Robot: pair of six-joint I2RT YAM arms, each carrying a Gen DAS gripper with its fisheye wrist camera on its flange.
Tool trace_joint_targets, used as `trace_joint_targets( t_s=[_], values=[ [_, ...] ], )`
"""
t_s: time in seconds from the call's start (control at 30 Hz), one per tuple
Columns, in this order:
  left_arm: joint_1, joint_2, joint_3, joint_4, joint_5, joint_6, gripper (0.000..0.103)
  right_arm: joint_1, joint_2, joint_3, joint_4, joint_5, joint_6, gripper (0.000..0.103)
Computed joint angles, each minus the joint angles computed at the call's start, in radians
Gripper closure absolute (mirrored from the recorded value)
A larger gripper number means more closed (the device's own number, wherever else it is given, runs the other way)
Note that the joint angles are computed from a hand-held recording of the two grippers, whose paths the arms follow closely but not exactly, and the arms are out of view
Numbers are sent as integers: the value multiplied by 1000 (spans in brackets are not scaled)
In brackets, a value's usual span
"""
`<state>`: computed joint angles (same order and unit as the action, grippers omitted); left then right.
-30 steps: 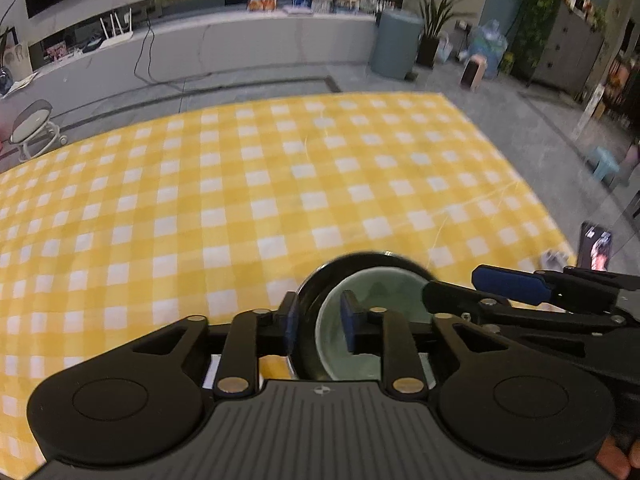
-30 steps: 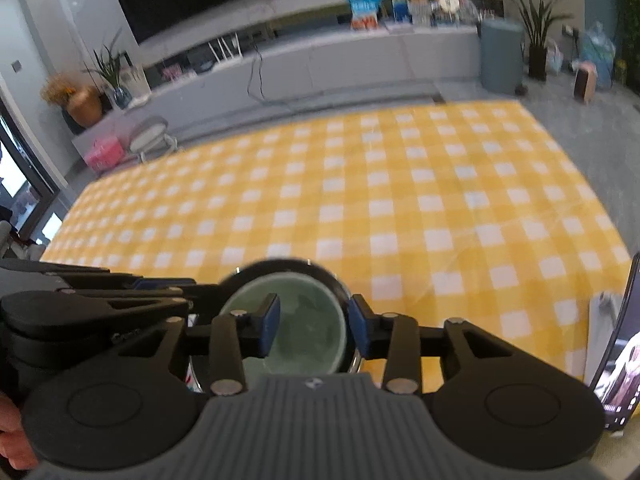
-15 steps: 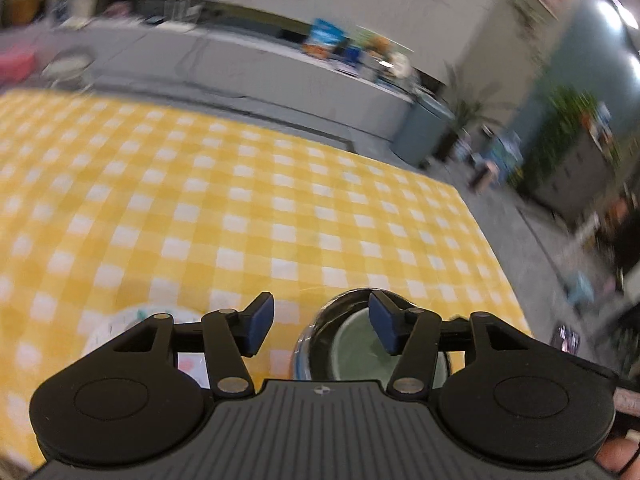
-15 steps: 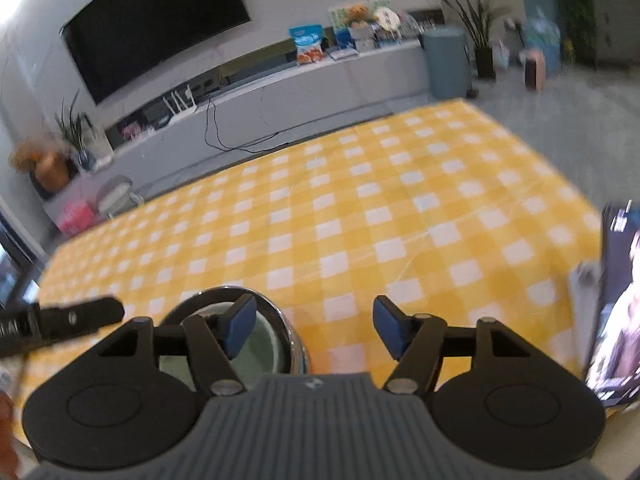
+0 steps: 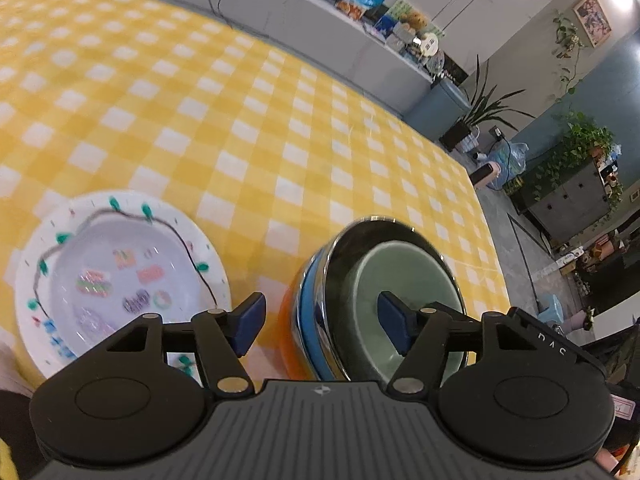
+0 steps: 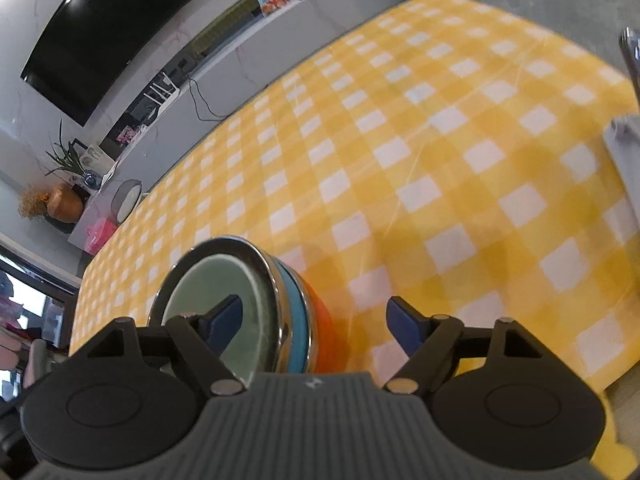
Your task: Organize plates and bowls
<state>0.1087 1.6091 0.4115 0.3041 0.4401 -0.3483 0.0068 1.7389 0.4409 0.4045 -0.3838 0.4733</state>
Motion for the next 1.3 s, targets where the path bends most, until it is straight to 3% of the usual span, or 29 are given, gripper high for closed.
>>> trace_joint_targets(
  t_s=[0.57,0.7,0.97,1.3],
  values=[
    [16,172,63,29,96,-56,32,-45,151,65,-20,-167,91,27],
    [31,208,71,38,128,-56,33,-49,147,55,-4,-175,102,30],
    [48,212,60,61,156,-42,37,-42,142,51,-4,-184,90,50],
    [30,201,59,60,135,-28,41,-37,134,55,-20,-172,71,53]
  ],
)
